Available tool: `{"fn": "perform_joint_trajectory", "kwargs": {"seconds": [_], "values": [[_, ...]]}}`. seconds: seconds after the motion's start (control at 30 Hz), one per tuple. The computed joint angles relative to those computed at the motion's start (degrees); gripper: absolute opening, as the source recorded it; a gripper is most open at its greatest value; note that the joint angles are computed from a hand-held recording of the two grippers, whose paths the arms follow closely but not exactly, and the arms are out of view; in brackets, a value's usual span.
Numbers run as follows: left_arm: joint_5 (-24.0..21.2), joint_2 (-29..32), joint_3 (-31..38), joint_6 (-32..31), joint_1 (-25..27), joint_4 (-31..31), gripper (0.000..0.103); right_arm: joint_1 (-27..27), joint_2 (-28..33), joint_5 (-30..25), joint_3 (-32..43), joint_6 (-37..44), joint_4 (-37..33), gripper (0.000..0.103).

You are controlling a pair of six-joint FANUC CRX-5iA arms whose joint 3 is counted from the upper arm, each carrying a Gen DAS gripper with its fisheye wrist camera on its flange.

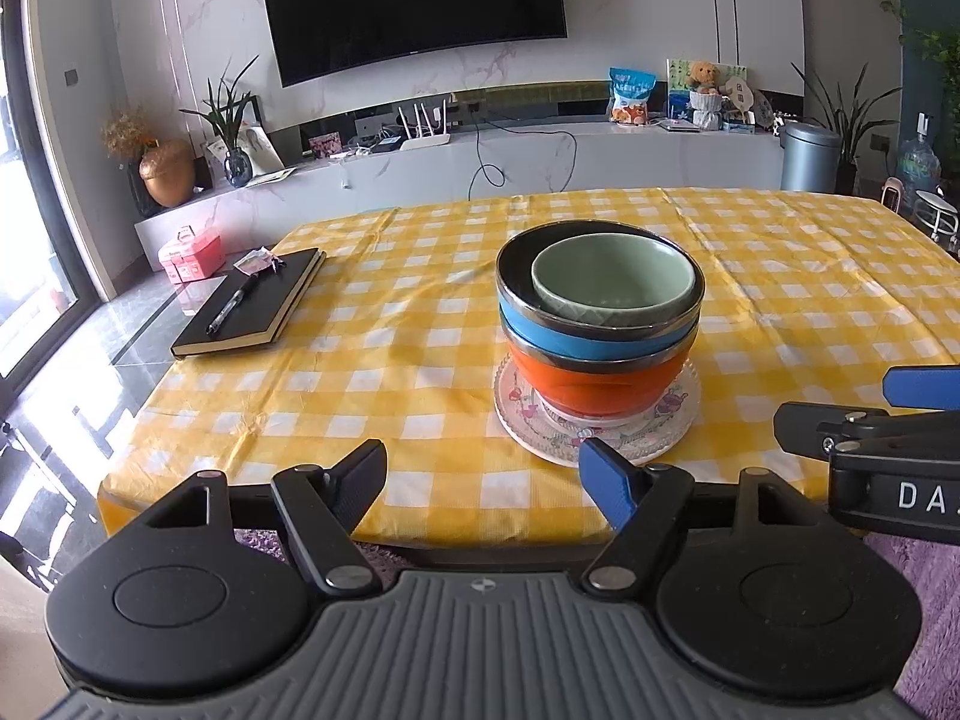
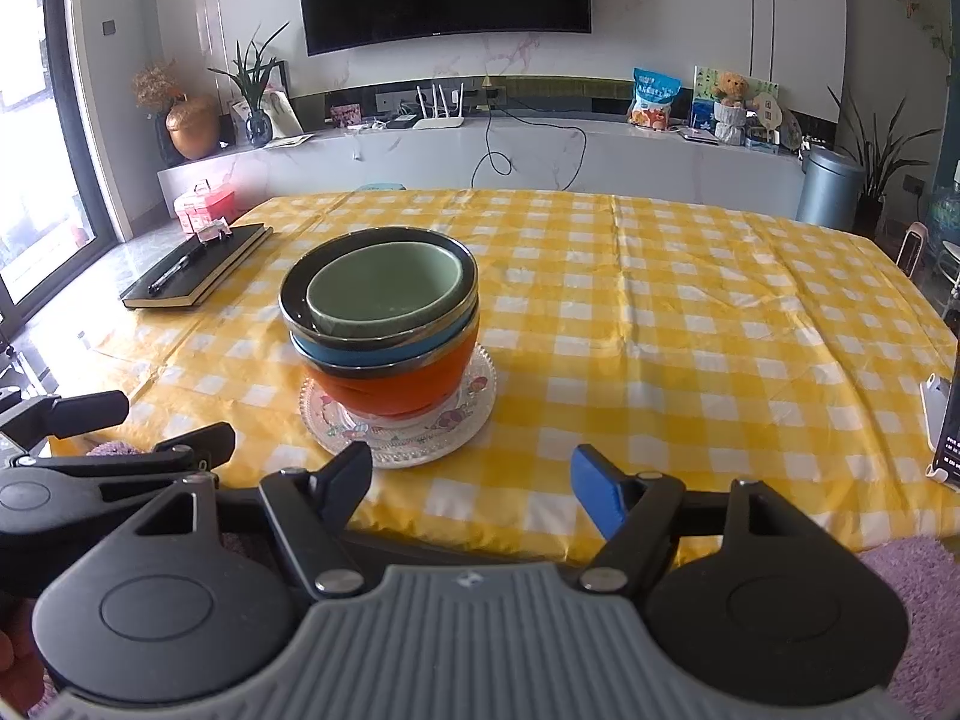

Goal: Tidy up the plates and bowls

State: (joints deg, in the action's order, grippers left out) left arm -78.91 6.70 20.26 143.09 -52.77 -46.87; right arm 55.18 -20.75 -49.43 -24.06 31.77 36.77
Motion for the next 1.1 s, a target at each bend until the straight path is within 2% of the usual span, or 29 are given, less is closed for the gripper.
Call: {"fn": "perform_joint_trajectory", "kwargs": {"seconds": [1.1], "values": [[-0.8,-0.3,0.0,0.5,-0.2,-0.4,0.086,0.3,0.1,0.3,0.0,1.1,-0.1,0.078]]}}
